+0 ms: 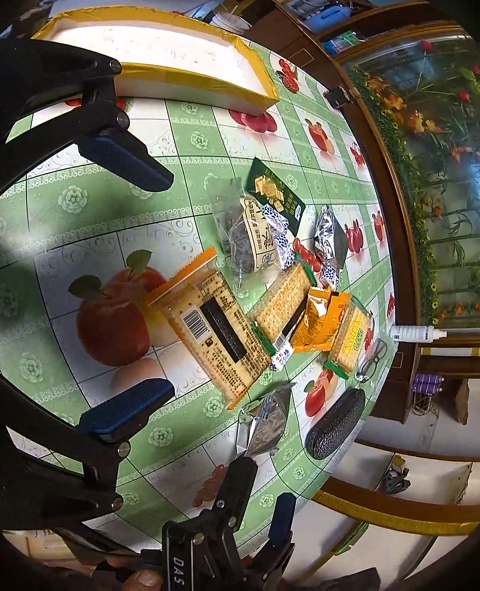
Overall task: Organize snacks
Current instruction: 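Move left tool toward tan cracker pack while right tool approaches silver foil bag, then close left tool on tan cracker pack while right tool grasps silver foil bag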
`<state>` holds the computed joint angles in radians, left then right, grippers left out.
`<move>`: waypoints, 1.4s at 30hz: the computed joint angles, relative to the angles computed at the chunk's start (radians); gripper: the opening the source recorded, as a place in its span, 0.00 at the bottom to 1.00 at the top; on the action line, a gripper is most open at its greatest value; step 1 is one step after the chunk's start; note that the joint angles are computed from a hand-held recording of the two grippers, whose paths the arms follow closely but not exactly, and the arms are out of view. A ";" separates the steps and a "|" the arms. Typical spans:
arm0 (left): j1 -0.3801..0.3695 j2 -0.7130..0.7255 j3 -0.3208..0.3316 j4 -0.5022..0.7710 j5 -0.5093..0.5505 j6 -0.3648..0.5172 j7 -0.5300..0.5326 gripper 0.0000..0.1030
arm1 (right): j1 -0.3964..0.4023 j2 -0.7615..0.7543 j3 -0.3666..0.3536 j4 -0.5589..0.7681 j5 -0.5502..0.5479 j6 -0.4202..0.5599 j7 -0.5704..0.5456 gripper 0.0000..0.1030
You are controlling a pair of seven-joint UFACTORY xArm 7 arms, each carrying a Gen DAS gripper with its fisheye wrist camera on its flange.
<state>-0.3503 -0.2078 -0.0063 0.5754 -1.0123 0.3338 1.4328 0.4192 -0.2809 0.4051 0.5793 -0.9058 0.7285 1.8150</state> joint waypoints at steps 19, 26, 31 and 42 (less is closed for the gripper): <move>0.009 0.148 -0.080 0.098 -0.025 0.026 0.110 0.98 | -0.014 0.009 -0.057 -0.030 -0.045 -0.090 -0.059 0.96; 0.015 0.186 -0.133 0.125 -0.008 -0.034 0.097 0.98 | -0.071 -0.055 -0.033 -0.099 -0.013 -0.149 -0.029 0.96; 0.016 0.190 -0.142 0.122 -0.009 -0.046 0.102 0.98 | -0.082 -0.047 -0.003 -0.080 0.015 -0.099 -0.057 0.96; 0.023 0.197 -0.145 0.127 0.001 -0.052 0.093 0.98 | 0.048 0.083 0.027 0.115 0.031 0.348 -0.134 0.96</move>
